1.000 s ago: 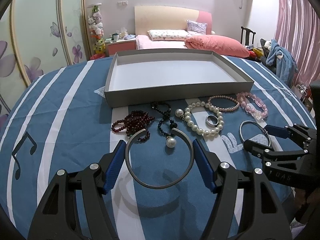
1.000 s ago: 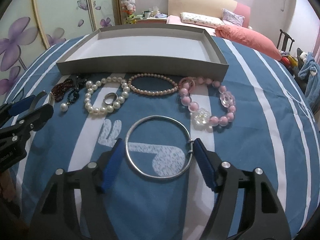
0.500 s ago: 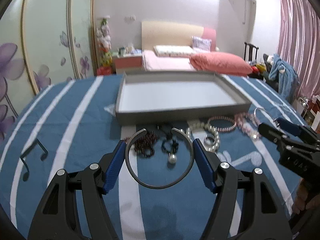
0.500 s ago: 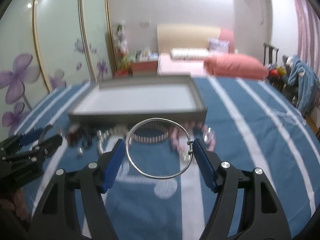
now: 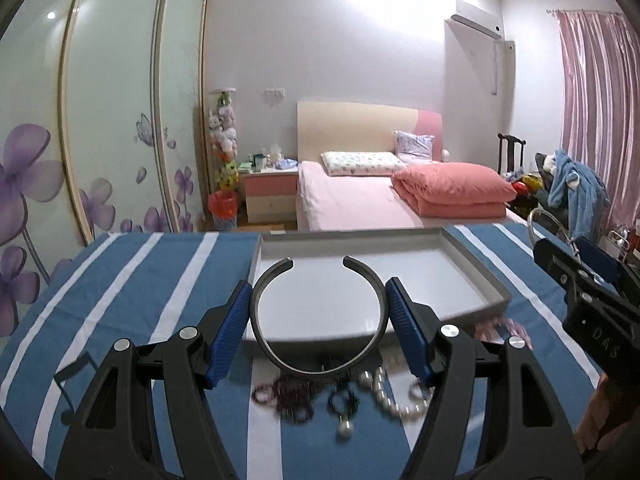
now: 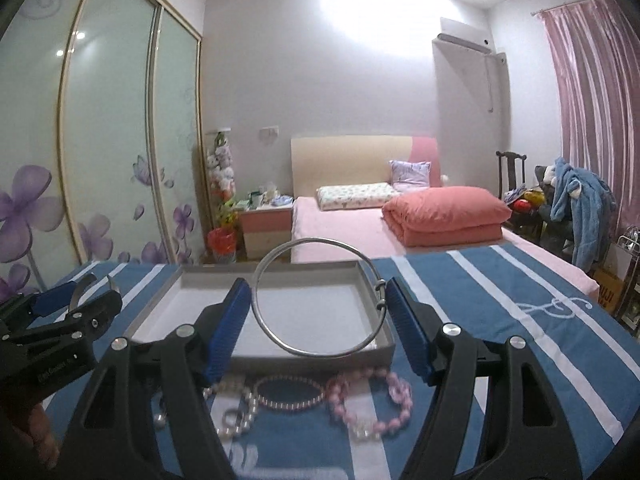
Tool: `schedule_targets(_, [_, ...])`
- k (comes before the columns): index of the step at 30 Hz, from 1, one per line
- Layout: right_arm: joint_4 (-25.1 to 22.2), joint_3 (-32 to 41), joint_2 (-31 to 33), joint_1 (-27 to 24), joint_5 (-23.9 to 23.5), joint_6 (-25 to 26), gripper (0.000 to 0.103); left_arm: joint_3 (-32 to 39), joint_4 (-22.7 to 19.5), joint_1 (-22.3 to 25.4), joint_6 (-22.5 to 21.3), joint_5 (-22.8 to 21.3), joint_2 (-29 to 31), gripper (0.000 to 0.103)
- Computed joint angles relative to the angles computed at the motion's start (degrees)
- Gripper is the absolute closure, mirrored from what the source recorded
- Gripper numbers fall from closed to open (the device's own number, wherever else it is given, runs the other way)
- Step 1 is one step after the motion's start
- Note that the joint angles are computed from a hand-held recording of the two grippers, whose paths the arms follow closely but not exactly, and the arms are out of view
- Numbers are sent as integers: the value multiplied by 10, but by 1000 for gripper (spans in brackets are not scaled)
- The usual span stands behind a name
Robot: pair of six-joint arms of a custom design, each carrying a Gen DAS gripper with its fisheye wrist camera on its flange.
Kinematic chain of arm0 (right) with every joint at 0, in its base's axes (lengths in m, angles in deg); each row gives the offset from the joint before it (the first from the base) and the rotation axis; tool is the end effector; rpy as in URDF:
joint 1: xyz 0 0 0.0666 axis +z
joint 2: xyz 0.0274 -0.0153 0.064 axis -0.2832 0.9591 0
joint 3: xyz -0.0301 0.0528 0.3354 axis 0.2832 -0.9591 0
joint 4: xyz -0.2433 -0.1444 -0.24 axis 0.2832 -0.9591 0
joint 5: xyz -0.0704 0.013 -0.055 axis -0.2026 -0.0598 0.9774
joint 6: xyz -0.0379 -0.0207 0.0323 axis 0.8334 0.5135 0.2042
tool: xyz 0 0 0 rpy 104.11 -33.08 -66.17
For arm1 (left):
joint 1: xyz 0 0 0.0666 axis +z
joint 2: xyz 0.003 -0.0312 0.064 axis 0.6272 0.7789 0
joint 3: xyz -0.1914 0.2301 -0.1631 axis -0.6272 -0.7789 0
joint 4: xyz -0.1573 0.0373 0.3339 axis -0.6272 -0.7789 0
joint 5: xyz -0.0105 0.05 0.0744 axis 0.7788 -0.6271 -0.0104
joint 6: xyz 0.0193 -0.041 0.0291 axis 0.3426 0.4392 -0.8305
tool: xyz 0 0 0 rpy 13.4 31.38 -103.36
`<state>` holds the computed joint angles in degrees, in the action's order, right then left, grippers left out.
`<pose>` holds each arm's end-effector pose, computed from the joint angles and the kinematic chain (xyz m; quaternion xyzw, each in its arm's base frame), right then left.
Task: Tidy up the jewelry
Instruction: 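Carry both bangles into the tray and open both tools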
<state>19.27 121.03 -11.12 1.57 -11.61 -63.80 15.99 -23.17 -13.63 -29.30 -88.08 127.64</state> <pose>0.3913 0.1247 0.3836 -0.0772 0.7968 0.0947 0.5918 0.3286 -0.3813 0.4074 -0.0738 0.8383 0.0535 0.5376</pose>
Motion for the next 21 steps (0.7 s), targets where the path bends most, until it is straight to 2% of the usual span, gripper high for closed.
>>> schedule_targets(3, [9,20,25,-1,3,-2,35,9,13,16,-17,2,11,35])
schedule_targets(13, [14,94,112,-1,0,-6,35,23,22,52,-25,37,40,35])
schedule_targets(21, [-43,182,202,-2,-15,-13,35,39,25,78,-37,85,65,35])
